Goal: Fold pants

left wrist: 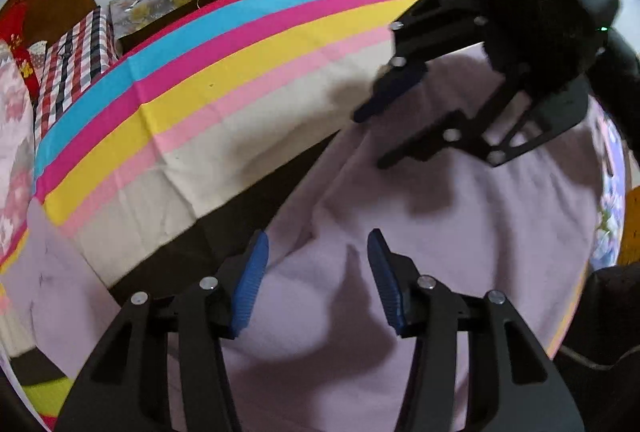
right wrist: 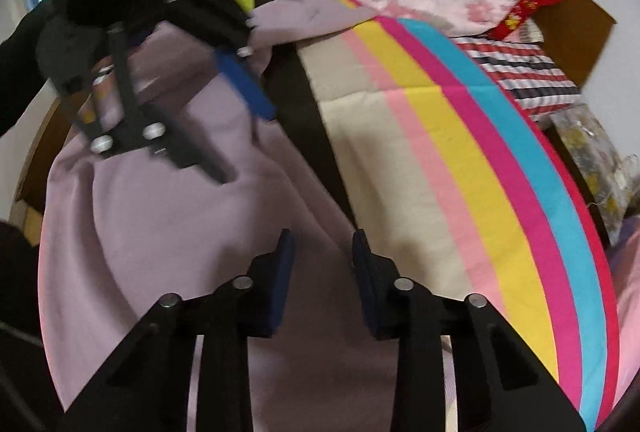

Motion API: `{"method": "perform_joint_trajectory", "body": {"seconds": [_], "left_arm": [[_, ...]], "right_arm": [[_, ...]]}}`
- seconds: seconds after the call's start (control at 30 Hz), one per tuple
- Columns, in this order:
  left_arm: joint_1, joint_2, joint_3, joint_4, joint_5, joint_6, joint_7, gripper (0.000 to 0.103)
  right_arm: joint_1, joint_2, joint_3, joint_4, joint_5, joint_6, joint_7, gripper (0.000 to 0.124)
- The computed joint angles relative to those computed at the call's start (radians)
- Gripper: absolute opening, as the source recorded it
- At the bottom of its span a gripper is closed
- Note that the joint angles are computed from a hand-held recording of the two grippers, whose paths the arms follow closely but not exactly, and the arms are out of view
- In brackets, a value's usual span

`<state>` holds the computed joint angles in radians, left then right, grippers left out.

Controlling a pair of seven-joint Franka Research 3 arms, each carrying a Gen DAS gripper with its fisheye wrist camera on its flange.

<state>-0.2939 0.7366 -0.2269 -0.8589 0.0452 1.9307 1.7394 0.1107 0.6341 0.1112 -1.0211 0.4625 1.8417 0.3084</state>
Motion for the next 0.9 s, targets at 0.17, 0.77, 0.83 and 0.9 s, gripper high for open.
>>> {"method": "perform_joint_trajectory", "body": {"seconds": [0.17, 0.77, 0.83, 0.9], "left_arm": [[0.011, -0.008, -0.005, -0.035, -0.002, 0.003, 0.033, 0.041], [-0.008, -0.133, 0.055, -0.263, 0.135, 0.242, -0.228, 0.044], [-0.011, -0.200, 0.084, -0.358, 0.194, 0.330, -0.314, 0.076], [-0.008, -0.282, 0.135, -0.455, 0.272, 0.428, -0.486, 0.090]], "right_arm": [[-0.013, -0.039, 0.004, -0.077, 0.021, 0.014, -0.039, 0.016], [0.030, -0.130, -0.007, -0.294, 0.077, 0.410, 0.029, 0.043], [0.010, -0.186, 0.007, -0.368, 0.132, 0.484, 0.039, 0.067], [-0.020, -0.251, 0.022, -0.441, 0.213, 0.513, 0.022, 0.067]]}}
